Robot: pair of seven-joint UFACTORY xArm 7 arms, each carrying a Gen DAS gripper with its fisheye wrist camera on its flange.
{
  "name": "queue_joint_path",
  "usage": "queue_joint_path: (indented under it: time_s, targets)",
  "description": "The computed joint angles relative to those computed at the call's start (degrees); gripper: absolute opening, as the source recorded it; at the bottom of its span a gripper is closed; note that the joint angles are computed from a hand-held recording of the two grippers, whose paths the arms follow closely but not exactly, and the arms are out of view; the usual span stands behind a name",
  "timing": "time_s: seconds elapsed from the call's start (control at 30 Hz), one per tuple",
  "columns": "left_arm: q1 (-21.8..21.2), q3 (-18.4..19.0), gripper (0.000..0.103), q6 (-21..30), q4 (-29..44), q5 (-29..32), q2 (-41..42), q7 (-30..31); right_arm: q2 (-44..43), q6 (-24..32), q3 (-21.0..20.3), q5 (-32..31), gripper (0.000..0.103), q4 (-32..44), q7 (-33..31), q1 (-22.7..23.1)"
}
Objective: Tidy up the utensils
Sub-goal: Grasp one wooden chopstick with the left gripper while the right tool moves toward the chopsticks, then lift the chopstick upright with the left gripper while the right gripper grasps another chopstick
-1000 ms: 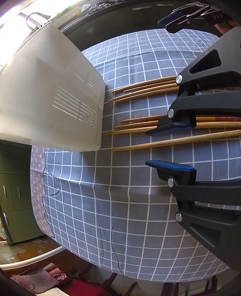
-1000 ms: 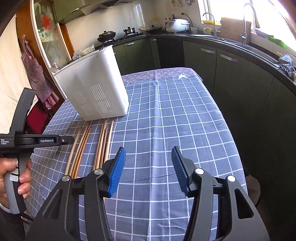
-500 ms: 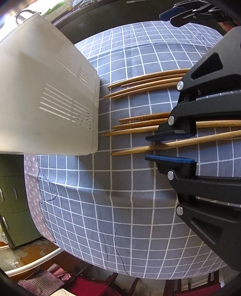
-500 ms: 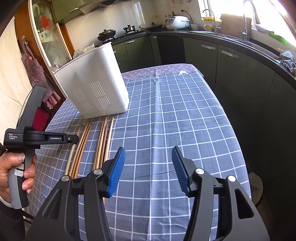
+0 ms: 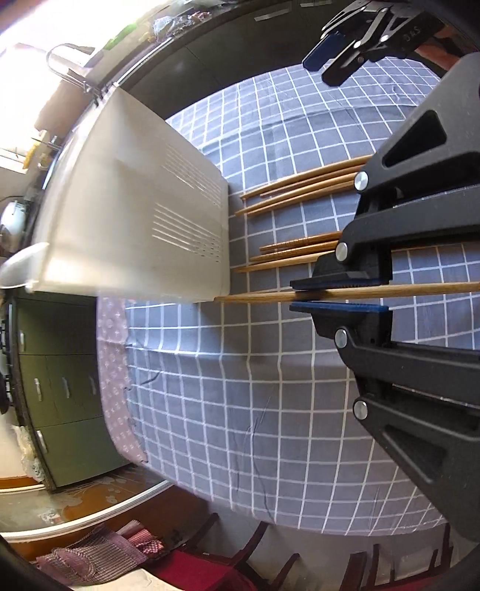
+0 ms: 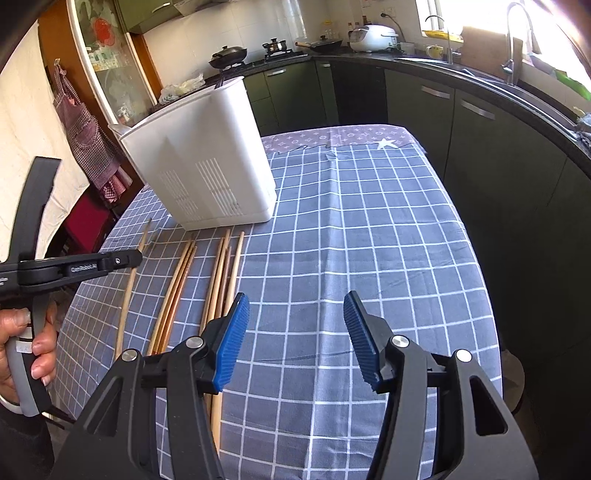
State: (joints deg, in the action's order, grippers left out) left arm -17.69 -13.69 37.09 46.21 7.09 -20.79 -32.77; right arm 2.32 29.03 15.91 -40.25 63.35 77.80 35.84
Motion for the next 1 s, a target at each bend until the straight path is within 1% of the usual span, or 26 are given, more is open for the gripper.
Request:
queue_joint_path:
  time_s: [0.1, 0.13, 0.17, 0.23, 0.27, 0.33, 0.4, 0.57, 0.63, 0.83, 1.0]
  targets:
    - [0.8, -0.7, 0.006, -2.7, -3.1, 2.0, -6.7, -1.0, 4.5, -0.7, 0.0, 9.5, 0.053, 4.8, -11.9, -0.7]
    - [1.0, -0.5, 0.006, -3.5, -4.2, 2.4, -9.0, -0.7, 6.1, -1.0, 0.0, 12.9, 0.049, 6.3, -15.8, -0.9]
    - [1.4, -0.8, 0.006, -4.5, -5.1, 2.8, -11.0, -0.7, 7.9, -0.3, 0.2, 17.0, 0.04, 8.3, -20.3, -1.2]
    - [2.3, -1.0, 0.006, -5.6, -6.5, 3.3, -14.4, -0.1, 11.7, 2.4, 0.4, 22.9, 0.032, 12.7, -27.0, -1.4]
    - [2.5, -1.1, 0.006, -6.1, -6.9, 3.3, -15.5, 0.1, 13.4, 3.7, 0.5, 25.1, 0.028, 14.7, -29.5, -1.3]
    - [2.8, -1.0, 0.006, -7.2, -7.7, 3.0, -17.3, 1.0, 16.3, 6.3, 0.2, 28.6, 0.024, 18.4, -33.1, -1.0]
    - [3.3, -1.1, 0.006, -8.0, -7.9, 2.7, -18.3, 1.7, 18.8, 9.4, -1.2, 29.1, 0.023, 22.0, -34.3, 0.6]
    - [3.7, -1.3, 0.006, -8.6, -8.8, 1.7, -20.5, 3.2, 23.7, 14.8, -4.0, 29.4, 0.023, 29.7, -35.8, 4.0]
    - [3.7, -1.5, 0.006, -8.5, -9.1, 1.2, -21.0, 3.6, 25.3, 16.8, -4.7, 29.5, 0.02, 32.2, -36.5, 4.8]
    - [3.4, -1.2, 0.006, -8.5, -9.8, -0.1, -22.2, 5.0, 29.5, 22.2, -6.7, 27.7, 0.018, 39.1, -36.4, 7.8]
    - [3.6, -1.5, 0.006, -8.8, -9.9, -0.4, -22.1, 5.6, 34.8, 27.7, -8.1, 25.4, 0.018, 47.4, -36.6, 11.2]
